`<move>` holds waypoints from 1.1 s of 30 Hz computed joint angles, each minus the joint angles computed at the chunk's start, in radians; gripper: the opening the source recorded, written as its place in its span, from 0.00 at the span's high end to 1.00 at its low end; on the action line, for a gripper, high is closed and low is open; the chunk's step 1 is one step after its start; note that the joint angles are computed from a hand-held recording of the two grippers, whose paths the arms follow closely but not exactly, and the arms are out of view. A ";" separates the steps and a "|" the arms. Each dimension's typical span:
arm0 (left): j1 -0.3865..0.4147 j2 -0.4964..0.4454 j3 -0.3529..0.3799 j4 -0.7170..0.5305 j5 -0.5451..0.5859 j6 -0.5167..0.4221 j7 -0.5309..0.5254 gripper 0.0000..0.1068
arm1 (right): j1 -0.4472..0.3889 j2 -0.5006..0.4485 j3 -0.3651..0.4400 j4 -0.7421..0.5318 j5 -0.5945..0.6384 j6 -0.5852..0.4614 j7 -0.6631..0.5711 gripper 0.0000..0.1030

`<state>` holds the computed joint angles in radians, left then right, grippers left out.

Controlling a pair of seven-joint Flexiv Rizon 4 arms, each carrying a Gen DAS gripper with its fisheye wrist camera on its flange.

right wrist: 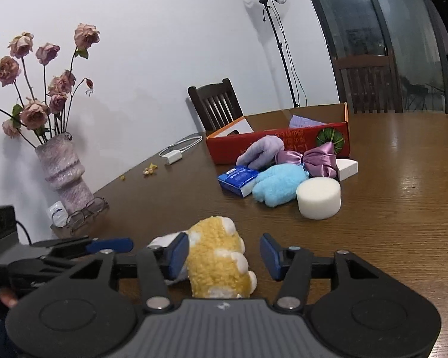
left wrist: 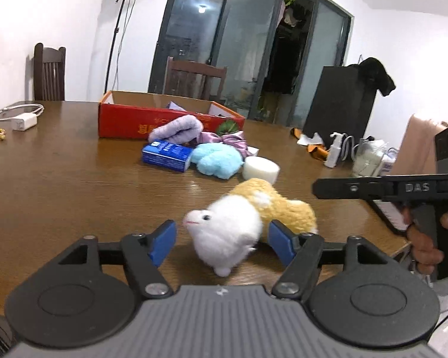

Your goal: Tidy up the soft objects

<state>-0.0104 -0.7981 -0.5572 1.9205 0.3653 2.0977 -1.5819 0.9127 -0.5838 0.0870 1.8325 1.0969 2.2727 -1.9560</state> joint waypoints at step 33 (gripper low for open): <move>0.120 -0.241 -0.354 -0.379 -0.110 -0.247 0.221 0.56 | 0.194 0.016 -0.534 -0.114 -0.177 -0.449 0.046 0.56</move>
